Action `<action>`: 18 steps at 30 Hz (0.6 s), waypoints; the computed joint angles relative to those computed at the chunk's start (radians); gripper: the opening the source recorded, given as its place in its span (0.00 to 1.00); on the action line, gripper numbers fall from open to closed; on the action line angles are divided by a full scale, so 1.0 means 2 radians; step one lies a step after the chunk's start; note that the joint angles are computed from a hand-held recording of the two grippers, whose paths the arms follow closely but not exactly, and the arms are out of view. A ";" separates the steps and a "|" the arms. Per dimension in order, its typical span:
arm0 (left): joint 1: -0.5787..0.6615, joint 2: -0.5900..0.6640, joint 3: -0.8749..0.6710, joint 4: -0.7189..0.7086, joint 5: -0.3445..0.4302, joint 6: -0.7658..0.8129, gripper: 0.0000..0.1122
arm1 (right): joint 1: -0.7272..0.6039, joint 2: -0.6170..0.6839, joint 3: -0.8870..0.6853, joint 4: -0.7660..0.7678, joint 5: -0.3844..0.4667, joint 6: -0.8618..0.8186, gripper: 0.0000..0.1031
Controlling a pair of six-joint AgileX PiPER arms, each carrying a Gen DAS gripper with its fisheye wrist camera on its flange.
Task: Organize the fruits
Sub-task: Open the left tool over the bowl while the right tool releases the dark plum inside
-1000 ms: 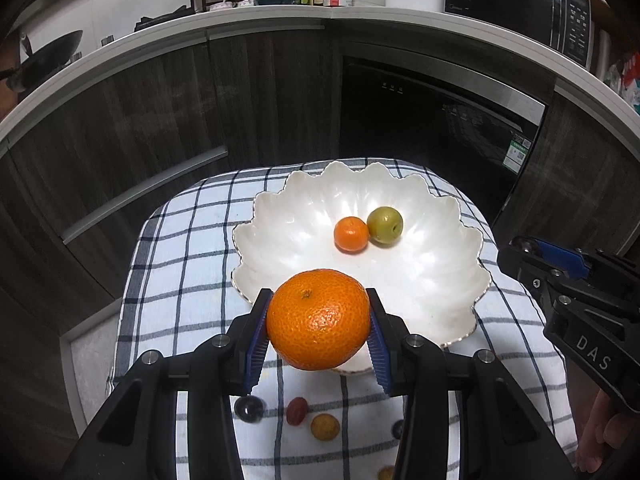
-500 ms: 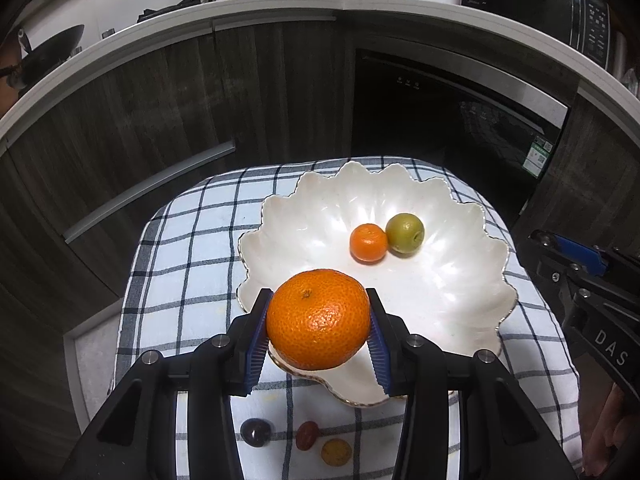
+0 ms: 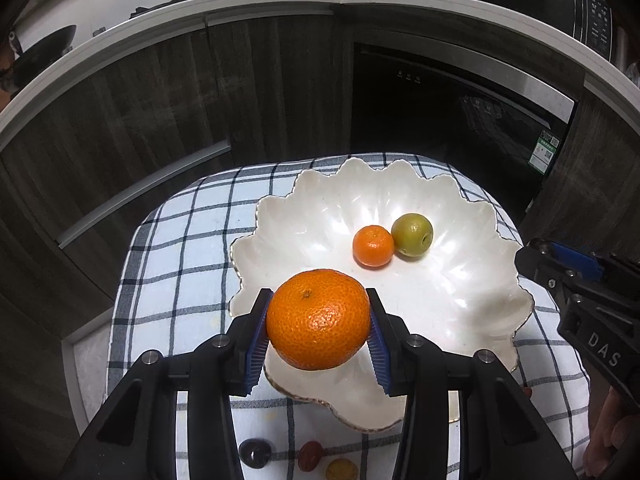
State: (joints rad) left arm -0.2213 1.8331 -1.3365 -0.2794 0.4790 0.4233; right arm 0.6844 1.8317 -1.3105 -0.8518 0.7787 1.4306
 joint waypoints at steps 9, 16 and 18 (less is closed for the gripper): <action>-0.004 0.026 -0.016 0.005 0.005 0.004 0.39 | -0.016 0.020 -0.002 0.022 -0.019 -0.013 0.29; -0.004 0.033 -0.021 0.012 0.013 0.001 0.39 | -0.019 0.030 -0.007 0.033 -0.024 -0.024 0.29; -0.004 0.034 -0.022 0.012 0.016 0.000 0.40 | -0.021 0.032 -0.009 0.037 -0.025 -0.028 0.29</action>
